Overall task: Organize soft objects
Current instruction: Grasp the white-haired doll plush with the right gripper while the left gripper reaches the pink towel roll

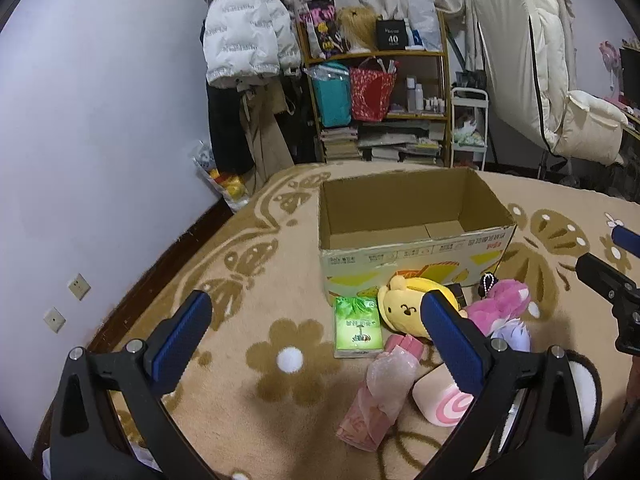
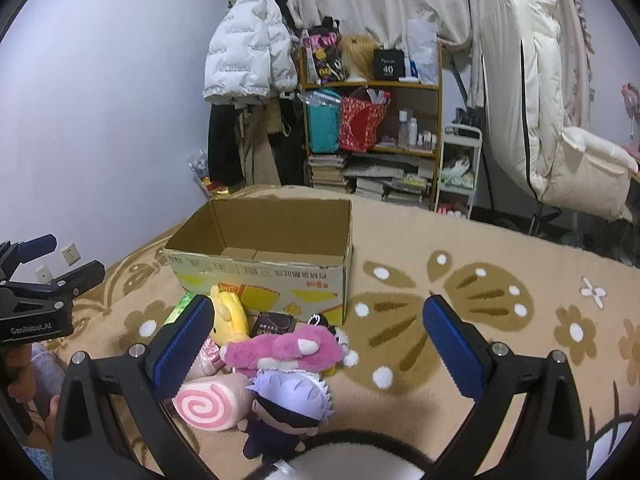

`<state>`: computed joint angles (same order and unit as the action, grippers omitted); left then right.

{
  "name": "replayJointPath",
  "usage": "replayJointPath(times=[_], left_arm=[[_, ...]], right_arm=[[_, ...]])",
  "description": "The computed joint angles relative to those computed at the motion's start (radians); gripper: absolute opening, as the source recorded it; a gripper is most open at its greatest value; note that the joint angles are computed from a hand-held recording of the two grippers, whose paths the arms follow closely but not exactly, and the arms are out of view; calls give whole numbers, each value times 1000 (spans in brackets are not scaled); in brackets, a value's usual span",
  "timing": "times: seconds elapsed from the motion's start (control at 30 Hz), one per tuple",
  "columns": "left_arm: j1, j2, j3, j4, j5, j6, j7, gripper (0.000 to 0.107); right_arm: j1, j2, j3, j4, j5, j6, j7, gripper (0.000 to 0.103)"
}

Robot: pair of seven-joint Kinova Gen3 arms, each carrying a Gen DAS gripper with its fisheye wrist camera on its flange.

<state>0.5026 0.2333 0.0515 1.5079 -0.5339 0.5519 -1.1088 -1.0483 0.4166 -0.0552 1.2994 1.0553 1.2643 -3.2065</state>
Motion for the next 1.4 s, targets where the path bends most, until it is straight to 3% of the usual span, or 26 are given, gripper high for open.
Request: replayJointPath(times=[0.13, 0.33, 0.53, 0.7, 0.8, 1.03, 1.4], left_arm=[[-20, 41, 21, -56, 59, 48, -61, 103], [6, 88, 1, -120, 57, 97, -79, 103], [-71, 165, 56, -240, 248, 209, -250, 103], [-42, 221, 25, -296, 270, 270, -268, 103], [-57, 257, 36, -346, 317, 319, -303, 103], [-102, 335, 64, -453, 448, 446, -400, 103], [-61, 431, 32, -551, 449, 576, -410, 103]], right_arm=[[31, 0, -4, 0, -47, -39, -5, 103], [54, -13, 0, 9, -92, -89, -37, 103], [95, -22, -1, 28, -130, -182, -83, 103], [139, -6, -2, 8, -222, -230, -33, 103], [180, -5, -4, 12, -299, -290, 20, 103], [206, 13, 17, 12, -417, -324, 86, 103], [281, 51, 4, 11, -627, -372, 211, 100]])
